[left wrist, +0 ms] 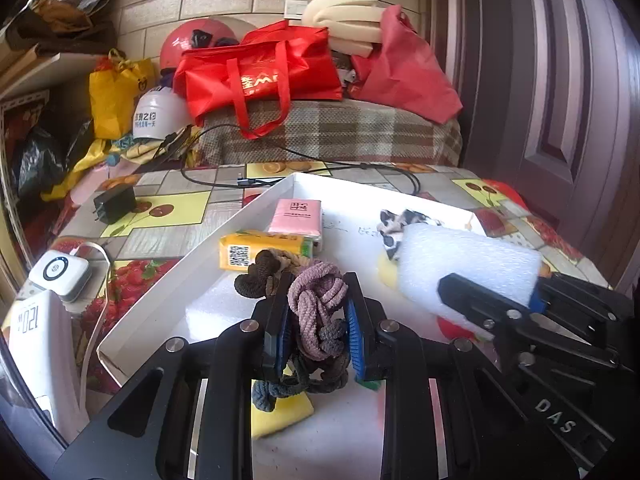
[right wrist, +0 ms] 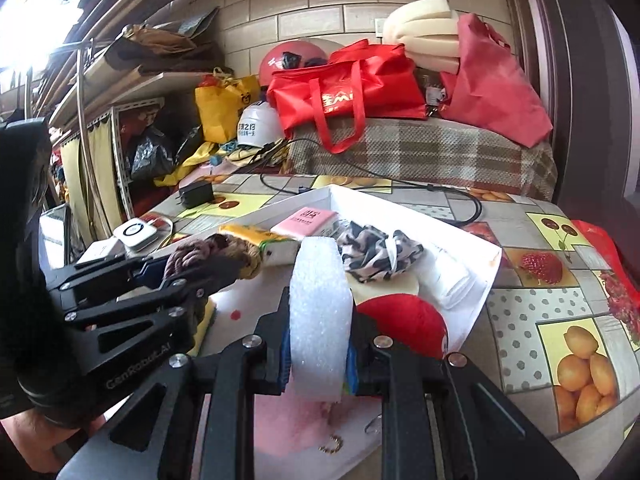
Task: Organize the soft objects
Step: 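Lower the rope toy into the tray with the left tool while the right releases the foam strip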
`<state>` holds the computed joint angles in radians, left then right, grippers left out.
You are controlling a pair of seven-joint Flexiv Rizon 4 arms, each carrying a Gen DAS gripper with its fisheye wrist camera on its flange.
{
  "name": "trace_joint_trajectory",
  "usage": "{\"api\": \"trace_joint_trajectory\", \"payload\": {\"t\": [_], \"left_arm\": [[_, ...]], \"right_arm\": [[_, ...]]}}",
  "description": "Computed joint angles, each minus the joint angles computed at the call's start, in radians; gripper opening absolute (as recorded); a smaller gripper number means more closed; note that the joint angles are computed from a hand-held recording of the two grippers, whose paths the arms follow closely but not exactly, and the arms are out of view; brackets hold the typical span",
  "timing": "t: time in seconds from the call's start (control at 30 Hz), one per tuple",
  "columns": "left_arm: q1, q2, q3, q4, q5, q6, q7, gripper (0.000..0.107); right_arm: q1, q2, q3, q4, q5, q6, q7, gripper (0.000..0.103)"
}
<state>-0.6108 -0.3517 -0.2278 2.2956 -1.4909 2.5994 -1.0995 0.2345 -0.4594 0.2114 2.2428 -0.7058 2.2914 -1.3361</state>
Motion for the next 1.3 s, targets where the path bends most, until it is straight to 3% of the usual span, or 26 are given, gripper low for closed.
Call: {"api": "trace_joint_trajectory", "payload": {"t": [0.13, 0.4, 1.3], "left_arm": [[0.011, 0.005, 0.013, 0.018, 0.029, -0.001, -0.058, 0.023], [0.005, -0.022, -0.002, -0.031, -0.006, 0.027, 0.056, 0.023], [0.007, -0.023, -0.006, -0.038, -0.034, 0.033, 0.062, 0.025]], "right_arm": [[-0.006, -0.005, 0.003, 0.000, -0.005, 0.021, 0.009, 0.020], [0.037, 0.001, -0.007, 0.011, 0.045, 0.040, -0.065, 0.020], [0.035, 0.001, -0.003, 0.010, 0.053, 0.044, -0.074, 0.022]]}}
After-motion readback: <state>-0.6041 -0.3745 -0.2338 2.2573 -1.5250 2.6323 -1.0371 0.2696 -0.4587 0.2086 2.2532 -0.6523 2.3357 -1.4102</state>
